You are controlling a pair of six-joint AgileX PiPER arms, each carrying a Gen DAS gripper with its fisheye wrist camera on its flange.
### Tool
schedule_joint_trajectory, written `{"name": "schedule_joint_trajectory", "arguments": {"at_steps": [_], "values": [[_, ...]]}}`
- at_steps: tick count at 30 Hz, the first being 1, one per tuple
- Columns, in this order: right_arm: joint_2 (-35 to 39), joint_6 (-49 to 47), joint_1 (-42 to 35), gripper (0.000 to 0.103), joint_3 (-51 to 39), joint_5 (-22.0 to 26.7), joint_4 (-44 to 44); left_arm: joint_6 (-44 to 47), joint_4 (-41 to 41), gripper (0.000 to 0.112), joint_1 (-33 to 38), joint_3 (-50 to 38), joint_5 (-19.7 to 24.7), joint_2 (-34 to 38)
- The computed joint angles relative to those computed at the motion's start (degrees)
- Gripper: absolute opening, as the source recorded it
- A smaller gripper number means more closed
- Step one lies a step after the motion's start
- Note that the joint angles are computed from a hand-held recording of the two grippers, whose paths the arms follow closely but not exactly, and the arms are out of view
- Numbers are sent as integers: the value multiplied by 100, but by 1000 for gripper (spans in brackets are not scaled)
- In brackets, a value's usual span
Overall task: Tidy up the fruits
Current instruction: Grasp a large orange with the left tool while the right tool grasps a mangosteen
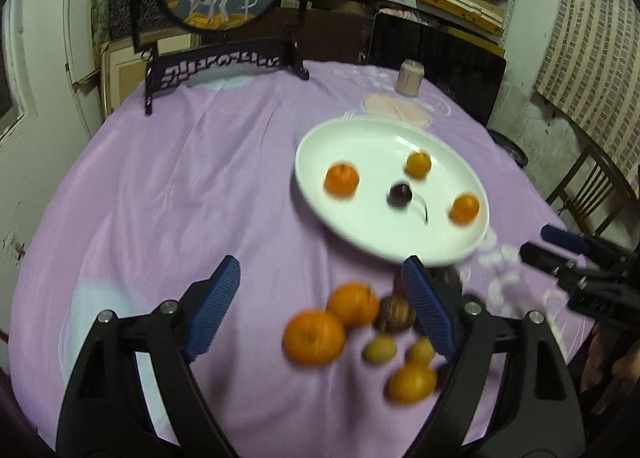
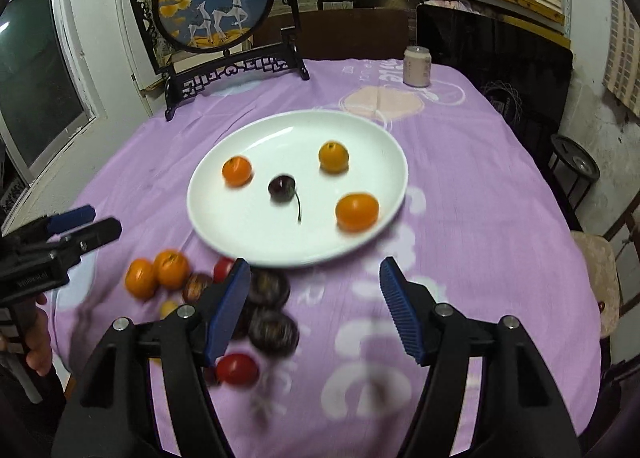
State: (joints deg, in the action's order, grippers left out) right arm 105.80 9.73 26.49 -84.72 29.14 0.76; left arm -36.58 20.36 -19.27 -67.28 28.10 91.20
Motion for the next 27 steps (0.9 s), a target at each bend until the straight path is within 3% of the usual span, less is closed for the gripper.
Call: {"name": "schedule_joint_trajectory", "arguments": {"at_steps": [9,19,23,25,27], "values": [[-281,461,338,68,517,-31,-519,-127,-14,85,-6,795,-179,-514],[356,861,421,68,400,251,-1006,232,-425,85,507,1466,-306,-707],[519,426,494,67,312,481,-849,407,-592,85,672,1629,-366,-810],[523,599,591,68,384,331,-1065,447,-636,85,690,1637,-390,-801],[571,291,560,68,338,153,-716,513,-695,85,677,1595,-392,-760]]}}
